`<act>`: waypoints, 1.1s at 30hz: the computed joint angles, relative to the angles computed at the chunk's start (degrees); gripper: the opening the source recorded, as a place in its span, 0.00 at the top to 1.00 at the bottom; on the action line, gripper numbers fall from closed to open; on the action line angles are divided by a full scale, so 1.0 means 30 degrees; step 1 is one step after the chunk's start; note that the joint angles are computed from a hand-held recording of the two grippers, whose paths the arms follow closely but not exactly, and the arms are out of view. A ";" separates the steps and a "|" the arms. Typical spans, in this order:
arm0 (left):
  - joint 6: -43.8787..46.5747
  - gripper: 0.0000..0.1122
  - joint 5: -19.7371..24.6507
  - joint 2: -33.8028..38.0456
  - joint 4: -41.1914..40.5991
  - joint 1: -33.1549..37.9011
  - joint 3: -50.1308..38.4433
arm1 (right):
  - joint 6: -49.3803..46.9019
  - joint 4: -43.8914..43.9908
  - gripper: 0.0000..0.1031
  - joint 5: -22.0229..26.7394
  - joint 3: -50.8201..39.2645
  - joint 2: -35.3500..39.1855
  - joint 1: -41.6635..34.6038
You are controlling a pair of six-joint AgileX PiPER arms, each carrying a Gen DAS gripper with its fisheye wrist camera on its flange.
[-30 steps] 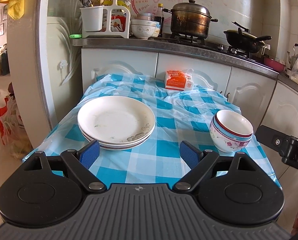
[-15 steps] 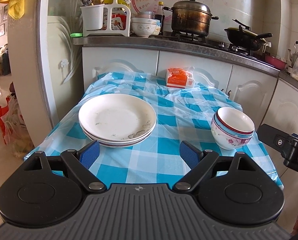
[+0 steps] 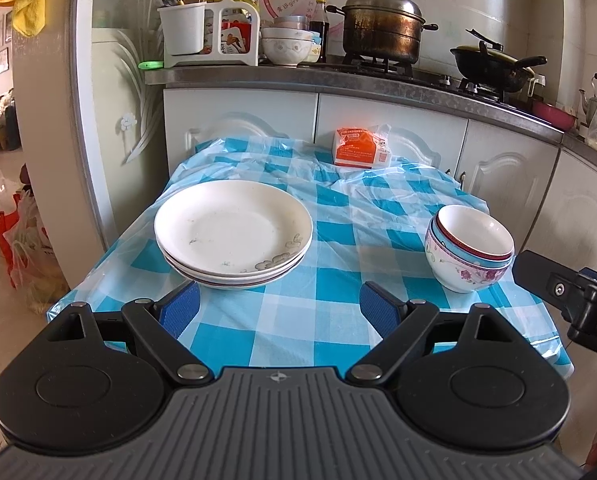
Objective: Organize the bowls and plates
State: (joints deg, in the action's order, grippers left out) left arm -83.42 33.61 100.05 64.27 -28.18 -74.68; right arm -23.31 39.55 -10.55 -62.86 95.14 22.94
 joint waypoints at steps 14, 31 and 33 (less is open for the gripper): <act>-0.0119 0.08 0.0092 0.0168 -0.0102 0.0017 -0.0138 | 0.4507 -0.4503 0.01 0.0102 0.0147 0.0087 -0.0303; -0.0487 0.08 0.0329 0.0519 0.0062 -0.0176 -0.0429 | 0.8039 -0.7866 0.01 0.0238 0.0258 0.0166 -0.0643; -0.0491 0.08 0.0349 0.0547 0.0076 -0.0184 -0.0454 | 0.8587 -0.8425 0.01 0.0213 0.0292 0.0168 -0.0686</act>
